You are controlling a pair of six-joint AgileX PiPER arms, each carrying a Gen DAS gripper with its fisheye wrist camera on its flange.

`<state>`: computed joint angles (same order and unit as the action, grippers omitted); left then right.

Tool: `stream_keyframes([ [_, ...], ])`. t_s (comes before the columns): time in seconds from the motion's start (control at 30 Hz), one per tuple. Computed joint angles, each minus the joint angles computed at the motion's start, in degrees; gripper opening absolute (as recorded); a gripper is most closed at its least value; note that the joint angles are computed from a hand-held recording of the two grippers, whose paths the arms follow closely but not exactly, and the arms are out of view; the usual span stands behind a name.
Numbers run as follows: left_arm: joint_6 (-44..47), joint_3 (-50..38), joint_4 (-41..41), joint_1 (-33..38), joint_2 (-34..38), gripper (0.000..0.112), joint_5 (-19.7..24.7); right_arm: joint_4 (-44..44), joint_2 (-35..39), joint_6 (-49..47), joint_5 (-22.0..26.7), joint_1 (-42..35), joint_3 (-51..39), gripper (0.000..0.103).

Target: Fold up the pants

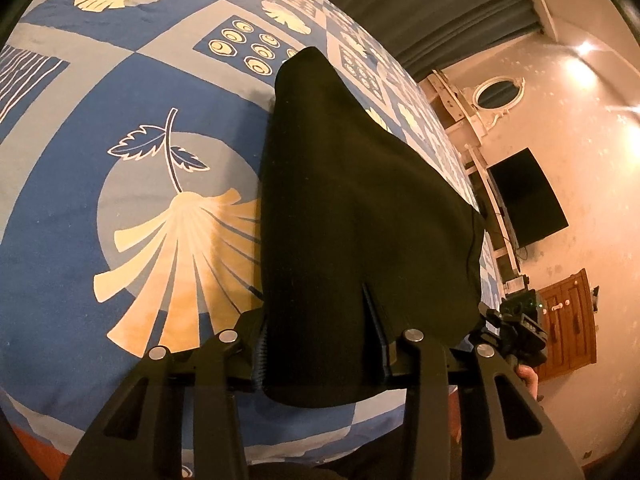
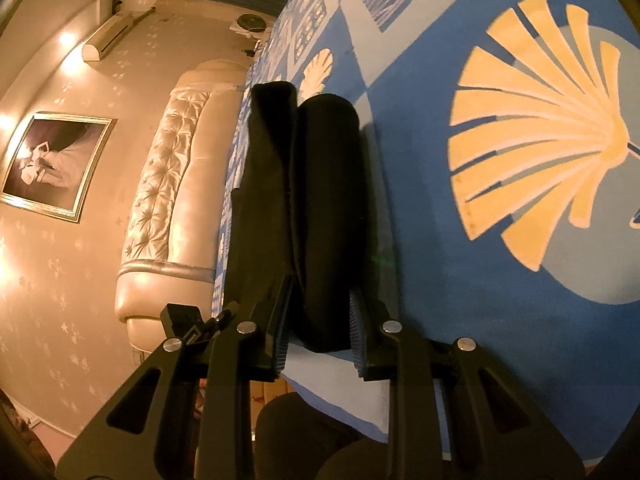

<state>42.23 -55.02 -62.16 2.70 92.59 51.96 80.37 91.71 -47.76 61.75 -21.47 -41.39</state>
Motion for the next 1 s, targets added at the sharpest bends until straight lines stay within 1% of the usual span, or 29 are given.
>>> stream_keyframes([
  [0.07,0.8,0.1,-0.6,0.3,0.5,0.041,0.4,0.9,1.2,-1.3,0.8,-0.9,0.7,0.024],
  [0.13,2.0,0.0,-1.0,0.7,1.0,0.043,1.2,1.1,2.2,-2.1,1.8,-1.5,0.9,0.027],
  [0.2,4.5,0.0,-2.6,2.2,1.5,0.049,3.7,-0.6,0.5,-0.8,0.5,-1.3,0.4,0.038],
  [0.23,5.7,-0.2,-3.6,3.7,2.1,0.052,6.1,-1.7,-0.6,0.1,-0.1,-1.7,0.0,0.042],
  [0.3,7.4,-0.3,-5.2,6.2,2.8,0.068,9.6,-1.7,-2.6,0.4,-0.9,-3.6,0.0,0.069],
  [0.37,10.6,-0.4,-7.7,9.6,3.2,0.071,12.3,-0.9,-2.5,-0.1,0.2,-6.3,-1.0,0.08],
  [0.43,10.9,-2.8,-7.6,11.1,4.4,0.072,13.4,-1.6,-0.1,1.3,0.6,-7.8,-4.0,0.081],
  [0.5,9.7,-6.6,-7.1,11.1,6.9,0.073,13.8,-2.4,3.2,2.7,0.2,-7.3,-8.1,0.082],
  [0.63,3.1,-18.4,-3.0,7.1,14.2,0.073,11.9,-3.5,10.5,5.3,-0.5,-3.2,-17.1,0.083],
  [0.7,0.3,-24.3,-0.5,4.6,17.7,0.073,10.2,-5.3,14.2,7.1,-2.0,-0.3,-22.8,0.084],
  [0.73,-1.5,-28.5,0.7,3.2,20.5,0.073,10.2,-5.7,15.2,7.6,-2.4,0.5,-24.5,0.084],
  [0.77,-2.2,-30.5,1.4,2.9,22.1,0.073,10.2,-6.2,17.3,8.4,-2.2,1.6,-27.6,0.086],
  [0.8,-4.0,-33.2,2.4,2.1,23.9,0.073,10.2,-6.4,18.2,8.9,-2.1,2.3,-29.2,0.09],
  [0.9,-8.8,-40.9,3.6,0.6,29.5,0.073,11.6,-8.5,21.7,11.7,-1.5,4.6,-35.6,0.091],
  [1.0,-11.2,-45.0,4.0,-0.1,32.1,0.073,12.1,-9.3,24.5,13.3,-0.1,5.9,-40.1,0.091],
])
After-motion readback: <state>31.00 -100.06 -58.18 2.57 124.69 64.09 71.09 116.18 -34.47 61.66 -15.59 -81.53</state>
